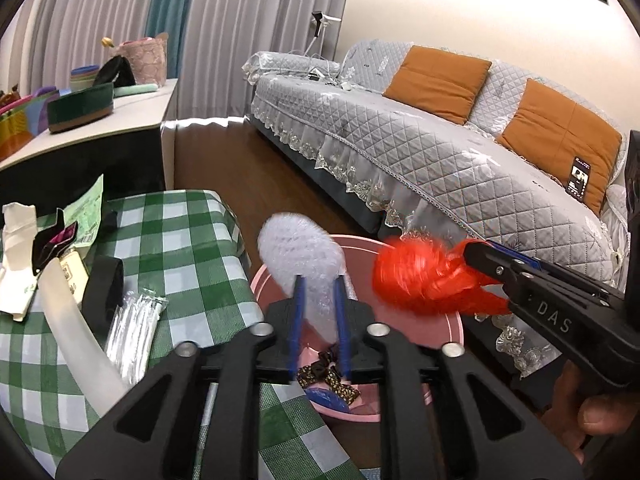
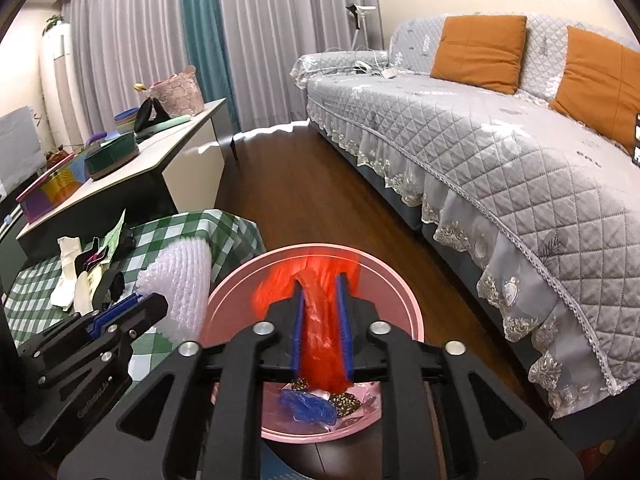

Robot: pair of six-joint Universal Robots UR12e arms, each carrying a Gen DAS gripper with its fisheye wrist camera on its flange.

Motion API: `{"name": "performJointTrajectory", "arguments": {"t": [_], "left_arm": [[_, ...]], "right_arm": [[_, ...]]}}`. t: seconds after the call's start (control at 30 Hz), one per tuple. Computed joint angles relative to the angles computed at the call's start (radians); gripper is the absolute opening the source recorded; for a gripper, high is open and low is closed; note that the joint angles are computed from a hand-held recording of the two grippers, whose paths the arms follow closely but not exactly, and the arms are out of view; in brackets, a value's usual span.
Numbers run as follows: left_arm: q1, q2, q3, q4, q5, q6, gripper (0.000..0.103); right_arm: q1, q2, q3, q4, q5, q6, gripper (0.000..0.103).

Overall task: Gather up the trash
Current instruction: 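Carry the red bag and mesh sleeve over the pink bin and open both grippers, then withdraw both open grippers from the bin back over the table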

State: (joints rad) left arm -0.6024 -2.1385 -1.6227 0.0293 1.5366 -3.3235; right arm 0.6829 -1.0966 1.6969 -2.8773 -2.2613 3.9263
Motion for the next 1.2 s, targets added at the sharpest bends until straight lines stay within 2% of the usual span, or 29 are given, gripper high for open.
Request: {"name": "performJointTrajectory", "arguments": {"t": [0.07,0.1,0.6,1.2], "left_arm": [[-0.001,0.001,-0.002,-0.002,0.009,-0.002,0.031],[0.000,0.002,-0.004,-0.002,0.009,-0.004,0.031],[0.008,0.030,-0.034,0.024,0.030,-0.017,0.031],[0.042,0.087,-0.111,0.057,0.087,-0.037,0.031]], "right_arm": [[0.000,-0.001,0.001,0.006,-0.002,0.015,0.036],[0.000,-0.001,0.001,0.005,-0.005,0.015,0.038],[0.012,-0.003,-0.010,0.008,-0.027,0.012,0.042],[0.041,0.036,-0.074,-0.037,-0.039,-0.060,0.042]]}}
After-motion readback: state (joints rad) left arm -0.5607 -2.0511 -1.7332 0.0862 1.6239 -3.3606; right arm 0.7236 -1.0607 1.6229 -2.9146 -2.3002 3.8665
